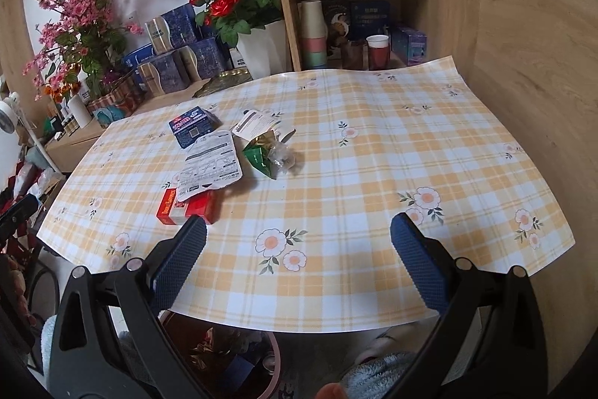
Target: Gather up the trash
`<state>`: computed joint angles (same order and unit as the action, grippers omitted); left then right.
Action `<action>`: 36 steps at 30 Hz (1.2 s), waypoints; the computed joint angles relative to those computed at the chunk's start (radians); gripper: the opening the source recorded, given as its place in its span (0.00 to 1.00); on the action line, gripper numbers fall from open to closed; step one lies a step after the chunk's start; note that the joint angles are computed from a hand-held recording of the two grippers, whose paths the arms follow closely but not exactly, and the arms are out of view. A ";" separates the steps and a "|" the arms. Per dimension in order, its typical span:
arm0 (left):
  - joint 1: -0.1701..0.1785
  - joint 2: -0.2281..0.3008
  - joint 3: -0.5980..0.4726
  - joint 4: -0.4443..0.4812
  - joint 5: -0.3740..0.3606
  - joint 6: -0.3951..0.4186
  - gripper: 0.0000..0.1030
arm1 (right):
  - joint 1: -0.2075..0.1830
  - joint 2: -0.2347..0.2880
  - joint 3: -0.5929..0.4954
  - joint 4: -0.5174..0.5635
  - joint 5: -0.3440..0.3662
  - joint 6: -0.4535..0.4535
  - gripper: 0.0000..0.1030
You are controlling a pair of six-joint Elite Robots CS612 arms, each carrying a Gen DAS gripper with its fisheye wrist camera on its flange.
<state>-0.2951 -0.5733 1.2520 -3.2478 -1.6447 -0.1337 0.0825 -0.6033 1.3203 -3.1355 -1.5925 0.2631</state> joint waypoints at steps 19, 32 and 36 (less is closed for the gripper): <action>0.014 0.089 -0.176 0.194 -0.027 -0.021 0.93 | -0.007 0.100 -0.157 0.144 -0.049 -0.174 0.94; 0.024 0.165 -0.333 0.320 -0.061 -0.100 0.93 | -0.009 0.259 -0.438 0.260 -0.030 -0.335 0.94; 0.025 0.185 -0.369 0.348 -0.066 -0.108 0.93 | 0.002 0.318 -0.557 0.323 -0.028 -0.382 0.89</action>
